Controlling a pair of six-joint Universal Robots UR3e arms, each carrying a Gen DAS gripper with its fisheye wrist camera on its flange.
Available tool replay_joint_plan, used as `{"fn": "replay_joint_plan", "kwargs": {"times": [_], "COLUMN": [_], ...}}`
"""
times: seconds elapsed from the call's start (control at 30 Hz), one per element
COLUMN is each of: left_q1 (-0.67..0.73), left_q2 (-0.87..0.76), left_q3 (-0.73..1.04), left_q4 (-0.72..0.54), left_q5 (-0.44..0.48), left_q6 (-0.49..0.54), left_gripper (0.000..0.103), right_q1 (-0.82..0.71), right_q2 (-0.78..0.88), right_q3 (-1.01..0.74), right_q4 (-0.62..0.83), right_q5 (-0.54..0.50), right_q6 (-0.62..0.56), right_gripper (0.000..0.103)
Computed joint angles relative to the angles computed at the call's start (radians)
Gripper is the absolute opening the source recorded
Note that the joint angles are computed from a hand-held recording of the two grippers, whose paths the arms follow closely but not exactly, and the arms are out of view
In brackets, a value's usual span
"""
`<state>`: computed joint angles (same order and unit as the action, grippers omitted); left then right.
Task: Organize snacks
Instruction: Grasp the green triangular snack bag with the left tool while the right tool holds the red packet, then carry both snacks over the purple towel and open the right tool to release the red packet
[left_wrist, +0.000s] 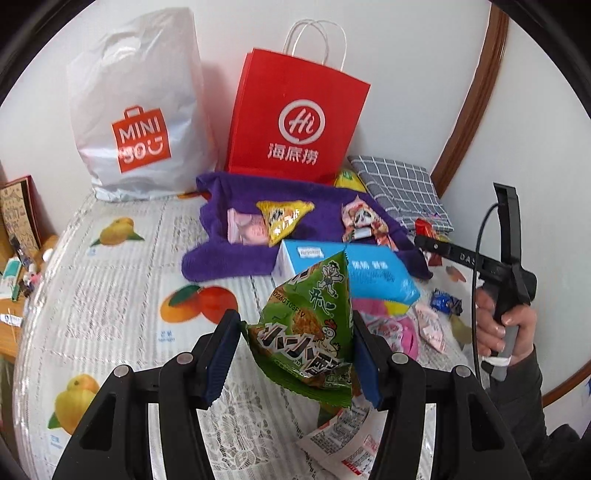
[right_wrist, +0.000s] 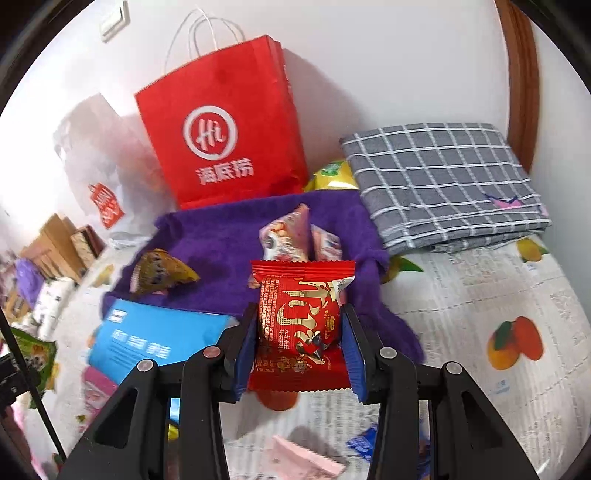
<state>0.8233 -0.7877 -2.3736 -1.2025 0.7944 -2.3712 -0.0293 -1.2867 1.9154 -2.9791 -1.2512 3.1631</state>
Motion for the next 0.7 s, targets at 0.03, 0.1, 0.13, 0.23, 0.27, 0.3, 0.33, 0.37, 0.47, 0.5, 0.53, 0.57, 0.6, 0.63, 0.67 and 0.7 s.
{"fn": "replay_joint_plan", "kwargs": {"times": [0.03,0.1,0.13,0.23,0.27,0.3,0.33,0.37,0.47,0.5,0.53,0.57,0.6,0.63,0.67,0.7], "left_q1": [-0.002,-0.014,-0.023,-0.074,-0.090,-0.108,-0.127,-0.144,-0.207,-0.233,-0.255,-0.281,-0.297,-0.310,-0.316,-0.319], "left_q2": [-0.005,-0.024,-0.039,-0.114,-0.141,-0.178,-0.220,-0.255,-0.377,-0.422,-0.453,-0.495,-0.522,-0.554,-0.576,-0.600], "left_q3": [0.010,0.034,0.039,0.058,0.063,0.070,0.082,0.093,0.131,0.146,0.154,0.163,0.172,0.184,0.193,0.202], "left_q4": [0.005,0.024,0.051,0.185,0.228,0.278,0.323,0.358,0.503,0.561,0.615,0.691,0.731,0.770,0.793,0.818], "left_q5": [0.000,-0.001,-0.001,0.011,0.014,0.012,0.009,0.008,0.022,0.039,0.058,0.088,0.104,0.117,0.120,0.118], "left_q6": [-0.008,-0.030,-0.046,-0.136,-0.167,-0.203,-0.237,-0.263,-0.365,-0.400,-0.429,-0.468,-0.488,-0.509,-0.523,-0.538], "left_gripper": [0.056,0.056,0.056,0.056,0.056,0.056,0.056,0.056,0.056,0.056,0.056,0.056,0.056,0.056,0.056,0.056], "right_q1": [0.004,0.010,0.011,0.015,0.019,0.022,0.028,0.032,0.055,0.056,0.058,0.059,0.059,0.060,0.062,0.063], "right_q2": [-0.008,-0.027,-0.041,-0.076,-0.084,-0.088,-0.094,-0.096,-0.099,-0.099,-0.097,-0.094,-0.088,-0.082,-0.073,-0.063], "right_q3": [-0.003,-0.006,-0.013,-0.054,-0.074,-0.092,-0.116,-0.136,-0.209,-0.221,-0.241,-0.255,-0.271,-0.281,-0.294,-0.305], "right_q4": [0.007,0.017,0.032,0.088,0.107,0.124,0.144,0.158,0.209,0.215,0.227,0.234,0.233,0.227,0.223,0.222], "right_q5": [-0.003,-0.005,0.000,0.006,0.001,-0.004,-0.010,-0.015,-0.062,-0.063,-0.065,-0.064,-0.059,-0.057,-0.057,-0.055], "right_q6": [0.000,0.003,0.005,0.012,0.015,0.016,0.017,0.018,0.023,0.025,0.027,0.029,0.030,0.031,0.031,0.030], "right_gripper": [0.042,0.042,0.042,0.042,0.042,0.042,0.042,0.042,0.042,0.042,0.042,0.042,0.042,0.042,0.042,0.042]}}
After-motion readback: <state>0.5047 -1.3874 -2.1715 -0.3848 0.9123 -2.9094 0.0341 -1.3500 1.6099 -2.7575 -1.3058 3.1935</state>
